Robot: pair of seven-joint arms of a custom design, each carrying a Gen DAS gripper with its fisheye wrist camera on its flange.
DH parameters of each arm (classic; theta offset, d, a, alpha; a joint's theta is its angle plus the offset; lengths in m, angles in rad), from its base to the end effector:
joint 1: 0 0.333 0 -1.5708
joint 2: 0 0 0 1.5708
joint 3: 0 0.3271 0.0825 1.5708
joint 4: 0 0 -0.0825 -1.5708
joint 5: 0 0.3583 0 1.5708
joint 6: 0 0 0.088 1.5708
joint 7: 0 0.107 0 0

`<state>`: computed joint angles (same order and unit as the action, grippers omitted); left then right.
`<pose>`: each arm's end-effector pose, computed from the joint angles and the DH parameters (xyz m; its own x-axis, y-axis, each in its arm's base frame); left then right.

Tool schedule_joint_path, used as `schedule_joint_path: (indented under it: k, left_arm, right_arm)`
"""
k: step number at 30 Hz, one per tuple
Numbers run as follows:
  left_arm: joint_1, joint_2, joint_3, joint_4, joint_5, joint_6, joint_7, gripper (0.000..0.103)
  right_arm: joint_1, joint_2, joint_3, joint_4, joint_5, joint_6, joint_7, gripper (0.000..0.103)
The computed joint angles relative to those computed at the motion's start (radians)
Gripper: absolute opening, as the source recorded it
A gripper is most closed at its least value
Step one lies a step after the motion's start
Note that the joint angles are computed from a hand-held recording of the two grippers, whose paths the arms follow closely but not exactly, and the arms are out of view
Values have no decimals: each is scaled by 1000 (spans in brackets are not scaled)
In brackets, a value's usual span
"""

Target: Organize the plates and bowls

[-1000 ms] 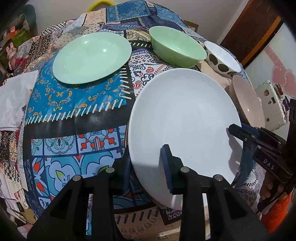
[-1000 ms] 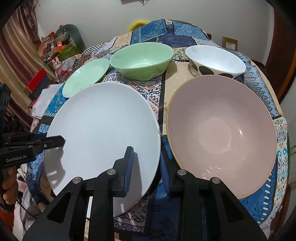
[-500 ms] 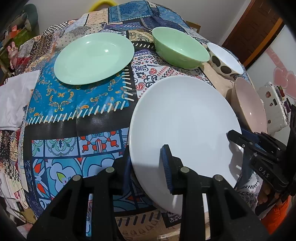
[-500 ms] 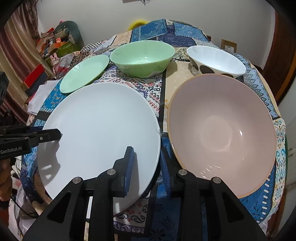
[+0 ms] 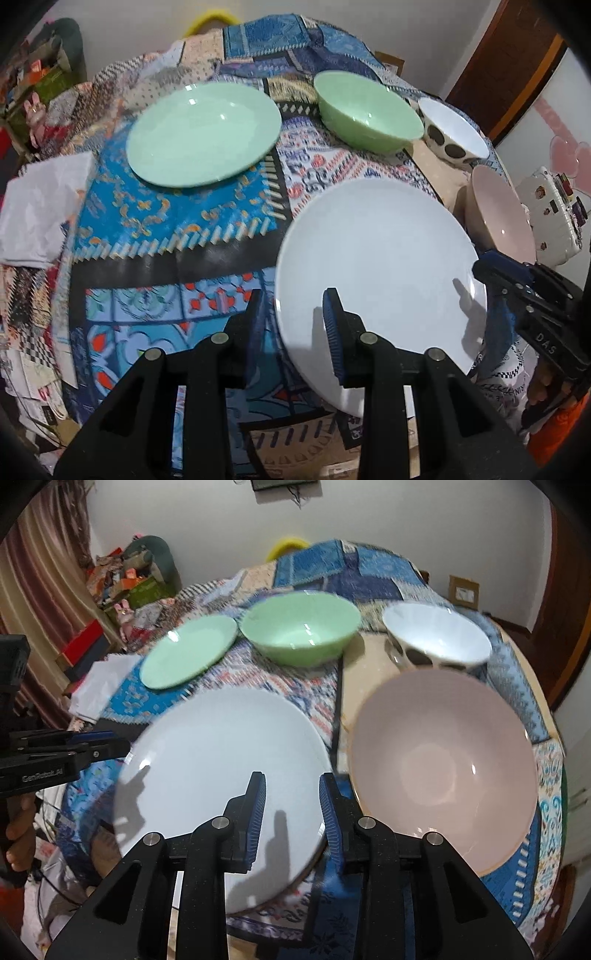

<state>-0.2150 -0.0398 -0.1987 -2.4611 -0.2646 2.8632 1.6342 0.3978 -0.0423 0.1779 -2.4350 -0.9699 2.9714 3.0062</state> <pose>0.4559 -0.1848 0.3876 -0.2652 -0.9542 0.1386 -0.8898 0.1868 -0.4165 0.3744 0.3109 0.3945 0.1139 -0.9788 -0.1703 -0.8046 0.0097 -0.5938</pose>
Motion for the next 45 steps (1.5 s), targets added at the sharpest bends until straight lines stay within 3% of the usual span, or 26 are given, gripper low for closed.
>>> schedule_joint_path:
  k: [5, 12, 17, 22, 30, 35, 45]
  left_arm:
    - [39, -49, 17, -16, 113, 23, -79, 31]
    - [169, -117, 39, 0, 365, -12, -232, 31]
    - [238, -105, 59, 49, 476, -46, -293, 31]
    - [257, -33, 83, 122, 507, -59, -291, 31]
    - [248, 156, 97, 270, 401, -58, -163, 32]
    - [242, 272, 92, 364, 344, -65, -97, 40]
    - [257, 471, 49, 551, 246, -100, 7, 43]
  right_arm:
    - [7, 14, 4, 68, -57, -2, 2, 29]
    - [43, 82, -24, 174, -93, 15, -21, 34]
    - [80, 163, -55, 258, 8, 40, -140, 35]
    - [100, 239, -62, 332, 174, 35, -321, 37]
    - [90, 353, -31, 448, 454, -27, -586, 39]
    - [100, 429, -28, 537, 586, -86, -720, 39]
    - [158, 546, -80, 686, 761, -185, -877, 39]
